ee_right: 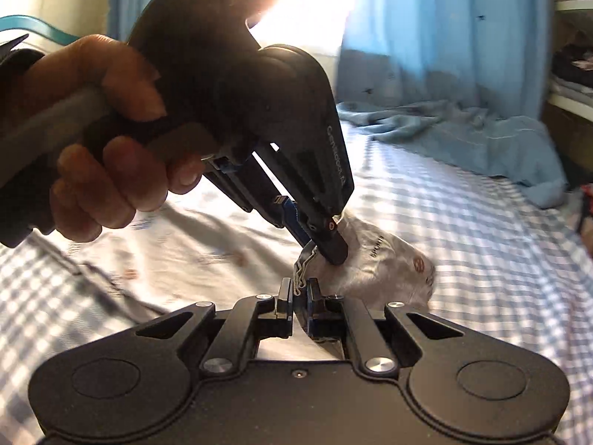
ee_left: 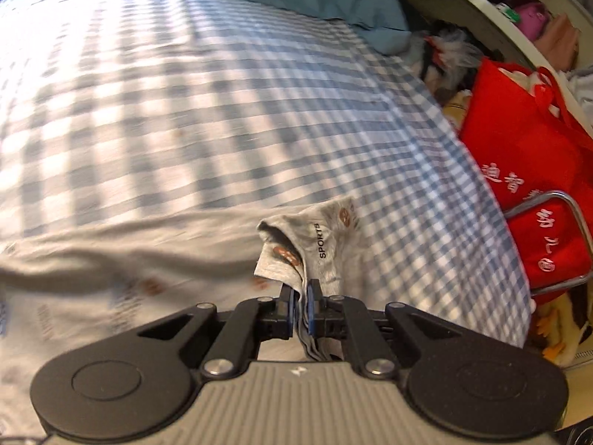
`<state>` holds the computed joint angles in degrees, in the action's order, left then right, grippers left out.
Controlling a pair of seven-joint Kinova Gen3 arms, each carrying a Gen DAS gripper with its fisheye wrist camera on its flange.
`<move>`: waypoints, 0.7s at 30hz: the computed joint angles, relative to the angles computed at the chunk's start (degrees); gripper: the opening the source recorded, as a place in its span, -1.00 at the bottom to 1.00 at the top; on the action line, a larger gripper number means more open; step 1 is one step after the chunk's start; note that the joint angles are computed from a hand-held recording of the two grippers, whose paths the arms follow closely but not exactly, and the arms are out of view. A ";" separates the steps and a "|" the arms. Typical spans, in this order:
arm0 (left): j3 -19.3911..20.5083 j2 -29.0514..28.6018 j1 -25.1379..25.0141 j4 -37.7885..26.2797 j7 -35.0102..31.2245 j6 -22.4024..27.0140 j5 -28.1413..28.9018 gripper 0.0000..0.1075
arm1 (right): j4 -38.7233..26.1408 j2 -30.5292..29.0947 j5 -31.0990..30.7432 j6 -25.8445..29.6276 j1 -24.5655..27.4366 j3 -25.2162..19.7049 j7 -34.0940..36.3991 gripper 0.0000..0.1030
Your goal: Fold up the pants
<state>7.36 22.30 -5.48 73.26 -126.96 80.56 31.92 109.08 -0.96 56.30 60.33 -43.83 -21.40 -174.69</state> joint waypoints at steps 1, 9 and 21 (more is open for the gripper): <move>-0.35 0.16 -0.63 0.69 -0.61 -0.36 -0.05 -0.87 | -0.42 0.75 -0.18 -1.19 0.06 0.13 0.10 -0.88; -1.69 -0.39 -2.83 11.64 -5.46 -11.07 0.21 -0.85 | -1.36 6.97 -3.40 -9.62 -0.79 3.64 0.08 -0.88; -1.46 -1.40 -3.12 14.63 -6.93 -14.18 0.71 -0.84 | -1.16 7.92 -4.84 -10.91 -3.18 6.42 0.36 -0.87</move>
<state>5.90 20.90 -8.60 87.89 -133.89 66.38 32.63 107.92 6.96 51.46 49.42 -47.01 -14.99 -174.33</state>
